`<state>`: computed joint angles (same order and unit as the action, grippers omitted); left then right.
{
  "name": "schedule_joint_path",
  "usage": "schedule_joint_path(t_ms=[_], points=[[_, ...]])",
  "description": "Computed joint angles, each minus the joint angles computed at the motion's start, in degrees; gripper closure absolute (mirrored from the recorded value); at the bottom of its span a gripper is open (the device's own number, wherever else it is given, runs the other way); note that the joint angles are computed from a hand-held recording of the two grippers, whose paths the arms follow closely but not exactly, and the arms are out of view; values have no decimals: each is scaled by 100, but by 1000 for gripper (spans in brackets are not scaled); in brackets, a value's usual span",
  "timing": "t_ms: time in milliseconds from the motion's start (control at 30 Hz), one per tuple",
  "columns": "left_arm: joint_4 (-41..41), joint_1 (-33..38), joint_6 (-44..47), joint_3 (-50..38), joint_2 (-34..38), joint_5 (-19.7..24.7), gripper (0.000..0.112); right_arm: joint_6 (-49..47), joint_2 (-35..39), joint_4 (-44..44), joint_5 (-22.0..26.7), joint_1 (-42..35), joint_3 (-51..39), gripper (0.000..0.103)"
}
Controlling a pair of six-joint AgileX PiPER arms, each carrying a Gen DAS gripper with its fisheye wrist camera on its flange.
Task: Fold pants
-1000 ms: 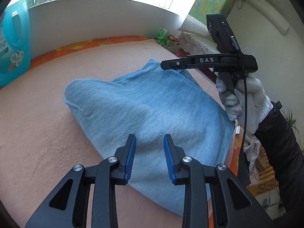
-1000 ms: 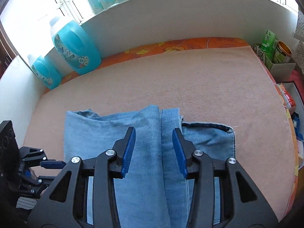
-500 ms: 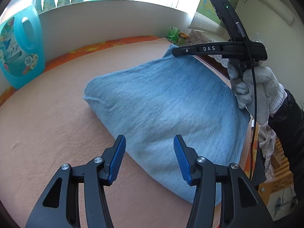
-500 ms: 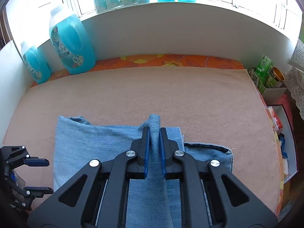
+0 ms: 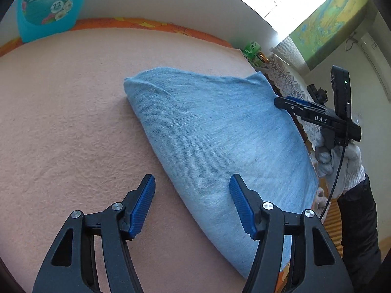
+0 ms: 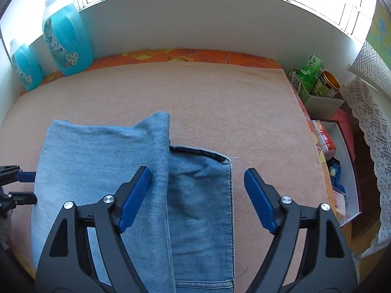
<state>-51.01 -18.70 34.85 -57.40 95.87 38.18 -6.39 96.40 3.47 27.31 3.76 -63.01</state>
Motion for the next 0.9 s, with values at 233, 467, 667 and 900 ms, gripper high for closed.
schedule_joint_path(t_ms=[233,467,667,900], points=[[-310,-95,37,-154,244,-236,42,-2688,620,2774,738,-921,-212,10],[-1015,-143,616,-306,526,-408,43,-4745,912,5153,1410,-1458,122,62],[-1383,-176,1004,-346,484,-522,72,-4162,57,4436,125,-772,729,88],[-1484,-247,1443,-435,255,-555,91,-3252,-824,3537,-482,-359,1024,92]])
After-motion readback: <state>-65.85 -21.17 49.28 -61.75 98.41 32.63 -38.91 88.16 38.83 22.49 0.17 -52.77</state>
